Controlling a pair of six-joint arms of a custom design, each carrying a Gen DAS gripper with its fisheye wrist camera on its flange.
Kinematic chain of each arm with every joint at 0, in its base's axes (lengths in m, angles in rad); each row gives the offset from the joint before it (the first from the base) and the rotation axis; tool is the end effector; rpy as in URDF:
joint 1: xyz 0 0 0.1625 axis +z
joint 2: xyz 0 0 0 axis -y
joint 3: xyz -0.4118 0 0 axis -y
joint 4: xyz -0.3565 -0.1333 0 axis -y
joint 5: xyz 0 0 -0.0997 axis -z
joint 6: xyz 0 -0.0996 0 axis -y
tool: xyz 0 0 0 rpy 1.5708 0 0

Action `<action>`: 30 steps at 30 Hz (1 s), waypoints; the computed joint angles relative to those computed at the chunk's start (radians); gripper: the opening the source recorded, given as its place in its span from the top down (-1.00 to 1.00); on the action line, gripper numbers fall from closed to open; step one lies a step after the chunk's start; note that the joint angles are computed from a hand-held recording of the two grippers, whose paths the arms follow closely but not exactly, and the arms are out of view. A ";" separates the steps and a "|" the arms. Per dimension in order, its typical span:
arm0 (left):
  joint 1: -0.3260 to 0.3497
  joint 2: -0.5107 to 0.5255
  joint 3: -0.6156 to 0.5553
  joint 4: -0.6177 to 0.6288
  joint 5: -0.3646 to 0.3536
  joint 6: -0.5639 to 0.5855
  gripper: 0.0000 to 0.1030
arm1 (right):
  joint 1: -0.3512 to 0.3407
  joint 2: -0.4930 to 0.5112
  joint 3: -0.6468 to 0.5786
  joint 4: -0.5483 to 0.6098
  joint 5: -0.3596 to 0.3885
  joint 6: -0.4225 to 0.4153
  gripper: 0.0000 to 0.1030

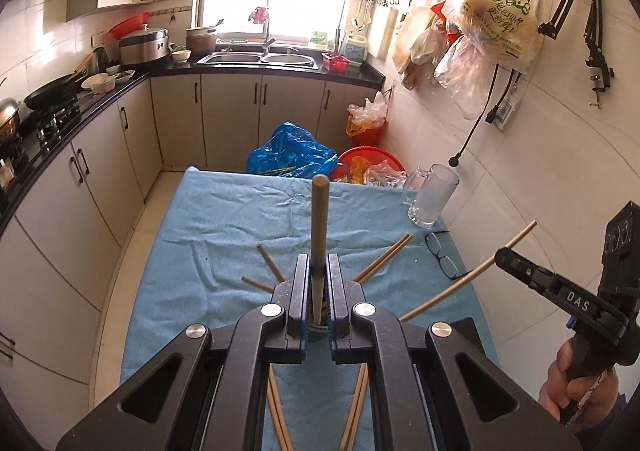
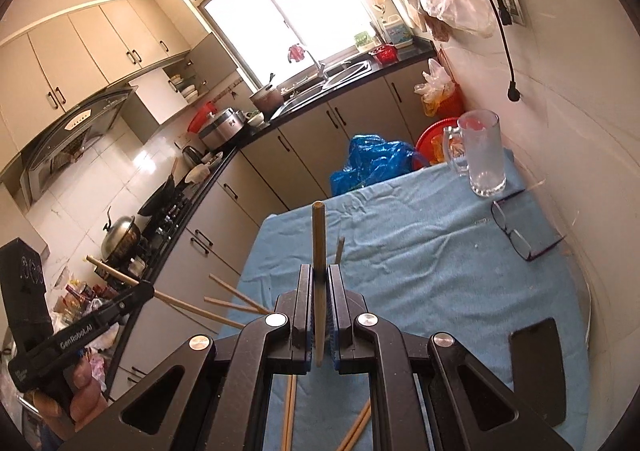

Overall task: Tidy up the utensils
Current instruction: 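Lower the left tool's chopstick into the black cup while the right tool does likewise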

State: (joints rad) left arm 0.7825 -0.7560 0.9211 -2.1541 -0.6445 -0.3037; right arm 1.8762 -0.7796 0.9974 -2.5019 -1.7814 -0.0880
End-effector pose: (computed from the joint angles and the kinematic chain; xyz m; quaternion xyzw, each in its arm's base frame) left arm -0.3936 -0.6915 0.3722 0.1200 0.8718 -0.3857 0.2771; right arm 0.3418 -0.7102 0.3665 0.1461 -0.9211 0.3558 0.0602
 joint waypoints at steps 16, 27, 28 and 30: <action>0.038 0.089 -0.142 0.062 -0.010 0.017 0.87 | 0.013 0.153 -0.251 0.082 -0.043 -0.009 0.86; 0.077 0.133 -0.207 0.146 -0.062 -0.015 0.87 | 0.005 0.225 -0.335 0.162 -0.075 -0.017 0.87; 0.082 0.139 -0.216 0.159 -0.066 -0.022 0.87 | 0.004 0.232 -0.343 0.172 -0.077 -0.014 0.86; 0.090 0.148 -0.228 0.176 -0.071 -0.029 0.87 | 0.003 0.247 -0.359 0.191 -0.084 -0.011 0.87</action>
State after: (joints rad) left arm 0.8727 -0.6081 0.6935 -1.9777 -0.7157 -0.3332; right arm 1.8788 -0.5329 0.6385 -2.3108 -1.8657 -0.0993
